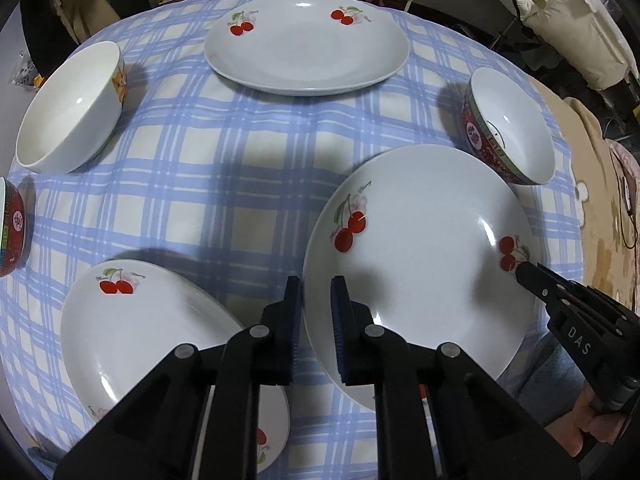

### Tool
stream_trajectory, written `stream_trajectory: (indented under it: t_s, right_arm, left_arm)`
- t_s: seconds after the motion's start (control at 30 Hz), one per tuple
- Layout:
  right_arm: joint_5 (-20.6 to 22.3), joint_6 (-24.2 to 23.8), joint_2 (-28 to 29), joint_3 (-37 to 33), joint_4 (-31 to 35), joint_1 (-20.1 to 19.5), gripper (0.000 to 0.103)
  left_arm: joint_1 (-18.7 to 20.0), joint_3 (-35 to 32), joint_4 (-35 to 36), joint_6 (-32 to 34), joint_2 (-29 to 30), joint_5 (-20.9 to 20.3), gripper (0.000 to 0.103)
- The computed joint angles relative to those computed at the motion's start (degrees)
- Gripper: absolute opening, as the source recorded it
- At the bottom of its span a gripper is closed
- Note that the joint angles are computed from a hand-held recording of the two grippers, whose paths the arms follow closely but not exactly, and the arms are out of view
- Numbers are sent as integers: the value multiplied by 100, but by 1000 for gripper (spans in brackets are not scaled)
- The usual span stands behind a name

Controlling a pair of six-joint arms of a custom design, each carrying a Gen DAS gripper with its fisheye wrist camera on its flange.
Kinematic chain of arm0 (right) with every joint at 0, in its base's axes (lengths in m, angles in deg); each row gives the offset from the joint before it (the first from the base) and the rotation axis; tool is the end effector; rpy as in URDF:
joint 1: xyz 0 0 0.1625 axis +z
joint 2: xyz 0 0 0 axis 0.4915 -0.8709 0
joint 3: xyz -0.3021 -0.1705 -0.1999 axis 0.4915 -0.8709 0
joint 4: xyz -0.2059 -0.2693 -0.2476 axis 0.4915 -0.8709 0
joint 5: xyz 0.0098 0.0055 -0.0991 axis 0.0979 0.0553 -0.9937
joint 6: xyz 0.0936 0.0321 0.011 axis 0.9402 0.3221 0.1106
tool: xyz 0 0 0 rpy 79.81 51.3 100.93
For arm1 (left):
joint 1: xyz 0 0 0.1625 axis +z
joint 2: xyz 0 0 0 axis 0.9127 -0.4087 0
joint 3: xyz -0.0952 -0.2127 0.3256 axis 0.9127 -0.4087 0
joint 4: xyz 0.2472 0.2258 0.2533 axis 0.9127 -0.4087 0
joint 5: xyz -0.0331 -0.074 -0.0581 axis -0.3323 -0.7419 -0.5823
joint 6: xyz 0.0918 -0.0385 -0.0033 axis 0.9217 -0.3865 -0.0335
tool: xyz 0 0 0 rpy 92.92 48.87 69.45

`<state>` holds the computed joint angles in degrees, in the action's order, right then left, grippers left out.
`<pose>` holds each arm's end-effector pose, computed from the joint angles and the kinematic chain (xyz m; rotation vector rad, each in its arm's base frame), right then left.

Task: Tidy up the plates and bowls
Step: 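Close the left gripper on a second cherry plate while the right gripper grips its rim, then carry the second cherry plate with both grippers and lower it onto the first plate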

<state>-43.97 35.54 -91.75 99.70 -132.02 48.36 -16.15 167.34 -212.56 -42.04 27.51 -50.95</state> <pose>-0.0482 -0.5937 0.1997 -0.0700 -2.4390 0.3910 -0.2790 -0.6278 -0.0866 0.2065 2.4406 -0.2023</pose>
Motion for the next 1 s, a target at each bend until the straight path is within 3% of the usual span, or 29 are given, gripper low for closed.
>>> stream_trajectory:
  t_s: [0.03,0.07,0.13,0.17,0.23,0.3,0.4,0.6,0.73,0.87,1.0]
  right_arm:
    - [36,-19,-26,31,-34,-4,10]
    - [108,-44,-73,71,-78,-12,10]
    - [364,-223,-208,210,-235,-2,8]
    - [407,-405,-253,303,-414,40,7]
    - [143,-548,-165,327,-607,142,7]
    - [-30,-350,-86,262,-488,122,8]
    - [470,135,-308,223,19,-109,7]
    - [451,203,-369,247,32,-92,8]
    - [370,276,-269,161,215,-74,9]
    - [333,358,-249,132,318,-80,17]
    - [290,431,-211,98,364,-99,18]
  left_arm:
    - [-7,4,45,-14,-24,-12,14]
    - [20,32,-151,154,-68,-236,8]
    - [43,181,-840,539,-180,-924,8]
    - [-64,161,-965,713,-176,-908,9]
    - [-279,-77,-658,801,-36,-502,9]
    - [-354,-353,-279,734,106,-283,9]
    - [-341,-452,20,406,130,-33,9]
    - [-260,-489,784,-156,83,517,15]
    - [-107,-432,751,-310,78,395,19]
    - [30,-494,896,-409,156,267,25]
    - [131,-443,627,-315,197,5,26]
